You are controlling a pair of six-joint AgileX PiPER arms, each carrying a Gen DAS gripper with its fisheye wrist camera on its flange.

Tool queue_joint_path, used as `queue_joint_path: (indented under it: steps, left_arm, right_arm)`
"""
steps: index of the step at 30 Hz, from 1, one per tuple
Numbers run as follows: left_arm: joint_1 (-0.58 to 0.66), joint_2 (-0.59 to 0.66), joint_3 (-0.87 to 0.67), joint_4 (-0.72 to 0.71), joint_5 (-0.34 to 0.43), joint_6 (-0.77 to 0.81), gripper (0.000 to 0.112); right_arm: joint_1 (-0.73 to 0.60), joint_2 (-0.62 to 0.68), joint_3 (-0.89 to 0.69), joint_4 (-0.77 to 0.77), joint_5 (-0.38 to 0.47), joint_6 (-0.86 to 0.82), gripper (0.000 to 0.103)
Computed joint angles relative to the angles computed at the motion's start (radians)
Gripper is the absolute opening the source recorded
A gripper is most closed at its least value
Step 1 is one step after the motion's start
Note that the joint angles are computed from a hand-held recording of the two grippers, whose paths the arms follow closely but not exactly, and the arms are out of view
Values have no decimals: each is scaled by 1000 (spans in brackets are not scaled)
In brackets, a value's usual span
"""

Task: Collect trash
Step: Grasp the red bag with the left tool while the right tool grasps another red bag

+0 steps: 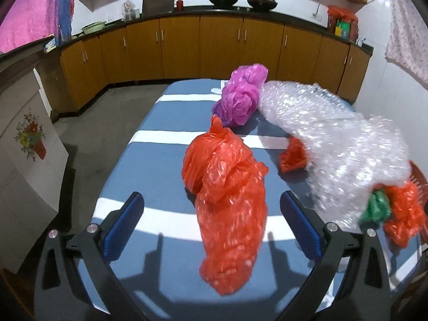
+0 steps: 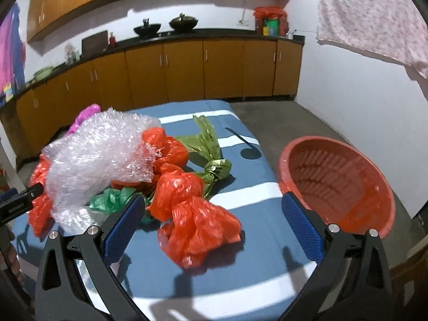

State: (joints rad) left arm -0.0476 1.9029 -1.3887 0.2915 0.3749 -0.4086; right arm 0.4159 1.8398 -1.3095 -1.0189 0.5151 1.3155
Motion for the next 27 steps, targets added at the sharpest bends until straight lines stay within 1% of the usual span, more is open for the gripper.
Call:
queue_joint_path:
  steps: [1, 3, 5, 8, 10, 14, 16, 18, 19, 20, 25, 27]
  left_arm:
    - [0, 22, -27, -11, 14, 12, 99]
    - [5, 59, -76, -40, 47, 46, 94]
    - [17, 99, -128, -89, 80, 95, 90]
    - [31, 134, -172, -166, 111, 169, 84]
    - [36, 156, -200, -191, 130, 193, 81]
    - [45, 191, -244, -246, 162, 239, 72]
    - [48, 200, -257, -261, 172, 255, 67]
    - [50, 206, -265, -270, 178, 270, 58]
    - [51, 209, -270, -276, 182, 277, 56]
    - [53, 208, -268, -290, 181, 293, 52]
    - [48, 190, -240, -299, 160, 308, 43]
    - [48, 180, -227, -302, 152, 313, 40]
  right_arm:
    - [-10, 13, -17, 50, -6, -53, 99]
    - [-25, 34, -41, 122, -18, -129, 96]
    - [-29, 47, -49, 143, -17, -156, 95]
    - [-31, 65, -59, 171, -13, -192, 94]
    - [-39, 90, -82, 201, -16, -227, 93]
    - [-55, 103, -94, 291, -24, -314, 85]
    - [-63, 103, -93, 335, -33, -349, 80]
    - [-71, 102, -93, 384, -42, -389, 73]
    - [-74, 101, -91, 401, -44, -401, 72]
    - [-74, 100, -89, 404, -46, -402, 69]
    - [-79, 89, -76, 430, -55, -419, 61]
    - [-82, 83, -72, 440, -57, -425, 54]
